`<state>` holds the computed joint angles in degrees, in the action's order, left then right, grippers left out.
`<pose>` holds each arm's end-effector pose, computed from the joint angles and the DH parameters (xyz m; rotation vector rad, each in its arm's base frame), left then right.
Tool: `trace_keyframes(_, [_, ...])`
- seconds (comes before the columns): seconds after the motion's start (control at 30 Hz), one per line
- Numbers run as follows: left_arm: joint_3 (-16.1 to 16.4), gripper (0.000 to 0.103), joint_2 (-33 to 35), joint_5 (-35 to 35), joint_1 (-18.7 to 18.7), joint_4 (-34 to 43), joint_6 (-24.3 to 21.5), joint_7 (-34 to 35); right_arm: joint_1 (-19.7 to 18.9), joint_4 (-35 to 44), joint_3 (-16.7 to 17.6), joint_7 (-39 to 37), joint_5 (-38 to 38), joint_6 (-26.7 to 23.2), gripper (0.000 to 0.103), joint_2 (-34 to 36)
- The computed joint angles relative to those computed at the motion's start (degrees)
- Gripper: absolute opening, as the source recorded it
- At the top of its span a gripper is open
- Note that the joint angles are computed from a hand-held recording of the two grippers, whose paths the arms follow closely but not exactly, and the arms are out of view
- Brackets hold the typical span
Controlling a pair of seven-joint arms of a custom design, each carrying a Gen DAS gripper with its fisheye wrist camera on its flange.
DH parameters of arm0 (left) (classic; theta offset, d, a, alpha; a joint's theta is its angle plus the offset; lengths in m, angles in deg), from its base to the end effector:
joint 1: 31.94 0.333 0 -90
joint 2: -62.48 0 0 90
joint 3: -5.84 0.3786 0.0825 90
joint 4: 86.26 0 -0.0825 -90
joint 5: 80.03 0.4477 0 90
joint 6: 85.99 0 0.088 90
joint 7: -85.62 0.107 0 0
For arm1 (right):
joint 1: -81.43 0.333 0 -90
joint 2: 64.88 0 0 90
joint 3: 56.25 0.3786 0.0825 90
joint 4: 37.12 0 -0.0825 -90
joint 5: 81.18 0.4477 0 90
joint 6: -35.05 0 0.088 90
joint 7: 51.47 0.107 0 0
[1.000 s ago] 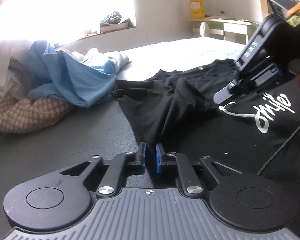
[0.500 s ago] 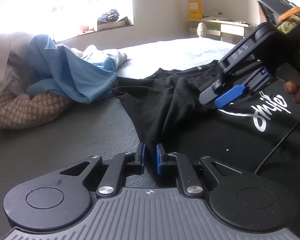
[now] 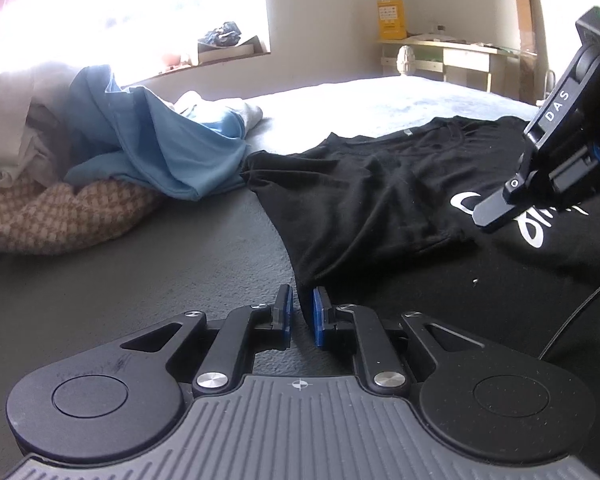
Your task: Fold clothes
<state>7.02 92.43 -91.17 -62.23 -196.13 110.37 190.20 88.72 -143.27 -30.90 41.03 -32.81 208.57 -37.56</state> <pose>0.6637 -0.3467 0.3444 -1.1519 2.0693 -1.0293 0.6772 0.3207 0.3579 -1.2831 1.9478 0.2531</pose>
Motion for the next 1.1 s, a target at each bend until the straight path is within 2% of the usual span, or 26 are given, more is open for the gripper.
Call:
trace_keyframes(0.1, [-0.92, 0.012, -0.27, 0.81, 1.05, -0.36, -0.1, -0.01, -1.42, -0.49, 2.26, -2.12, 1.36, 1.99, 0.0, -0.14])
trace_keyframes(0.13, [-1.3, 0.012, -0.35, 1.33, 1.48, -0.47, -0.16, 0.11, -1.01, -0.61, 1.88, -1.92, 0.81, 2.25, 0.0, -0.37])
trace_keyframes(0.2, [-2.08, 0.012, -0.46, 2.16, 2.35, -0.6, -0.32, 0.07, 2.28, -0.74, -2.1, 0.86, -3.3, 1.83, 0.001, -1.16])
trace_keyframes(0.27, [-2.57, 0.012, -0.55, 2.67, 2.9, -0.64, -0.56, -0.18, 3.49, -0.22, -3.66, 2.21, -6.39, 1.01, 0.004, -1.01])
trace_keyframes(0.33, [-2.54, 0.012, -0.61, 2.97, 2.91, -0.77, -0.53, -0.32, 4.75, 0.11, -5.31, 4.95, -8.59, 0.09, 0.016, -0.83])
trace_keyframes(0.37, [-2.34, 0.013, -0.66, 2.94, 2.71, -0.9, -0.4, -0.34, 5.0, 0.55, -5.59, 5.7, -9.52, -0.07, 0.028, -0.4])
trace_keyframes(0.4, [-2.06, 0.013, -0.69, 2.86, 2.44, -1.04, -0.18, -0.28, 5.24, 0.99, -5.85, 6.43, -10.43, -0.23, 0.033, 0.04])
trace_keyframes(0.47, [-1.96, 0.013, -0.64, 2.56, 2.29, -1.25, 0.38, -0.34, 4.63, 1.61, -4.95, 6.2, -11.78, -0.45, 0.033, 0.85])
trace_keyframes(0.5, [-2.23, 0.011, -0.62, 2.34, 2.5, -1.28, 0.51, -0.6, 3.88, 1.87, -3.93, 5.35, -12.08, -0.38, 0.022, 1.3])
trace_keyframes(0.53, [-2.49, 0.011, -0.6, 2.15, 2.72, -1.31, 0.64, -0.89, 4.77, 2.23, -4.92, 5.81, -13.72, -1.35, 0.01, 1.41])
trace_keyframes(0.57, [-3.14, 0.008, -0.61, 2.05, 3.34, -1.29, 0.6, -1.46, 5.62, 2.63, -5.86, 6.21, -15.3, -2.32, 0.002, 1.53])
trace_keyframes(0.7, [-6.76, 0.004, -0.87, 2.75, 7.19, -1.12, -0.46, -5.24, 4.86, 0.59, -4.33, 6.95, -14.94, 0.34, 0.002, 0.03])
trace_keyframes(0.73, [-6.69, 0.004, -0.88, 2.78, 7.32, -0.99, -0.98, -5.99, 3.6, -0.12, -2.66, 5.69, -13.22, 1.19, 0.002, -0.35])
trace_keyframes(0.8, [-5.49, 0.002, -0.8, 2.57, 6.61, -0.6, -2.28, -7.14, 4.5, -0.9, -3.73, 8.47, -14.43, 0.78, 0.002, -0.55])
trace_keyframes(0.9, [-7.39, 0.002, -0.86, 4.64, 8.98, -0.74, -2.82, -8.94, 5.67, -1.05, -5.38, 12.62, -15.86, -0.88, 0.003, -0.02])
trace_keyframes(0.97, [-8.36, 0.003, -0.97, 6.01, 10.22, -0.97, -2.96, -9.95, 3.2, -1.31, -2.36, 10.39, -12.06, 0.85, 0.004, 0.35])
trace_keyframes(1.1, [-8.55, 0.004, -1.64, 7.29, 10.81, -1.79, -2.83, -11.55, 7.07, -2.23, -7.56, 14.91, -17.39, -0.48, 0.01, -1.81])
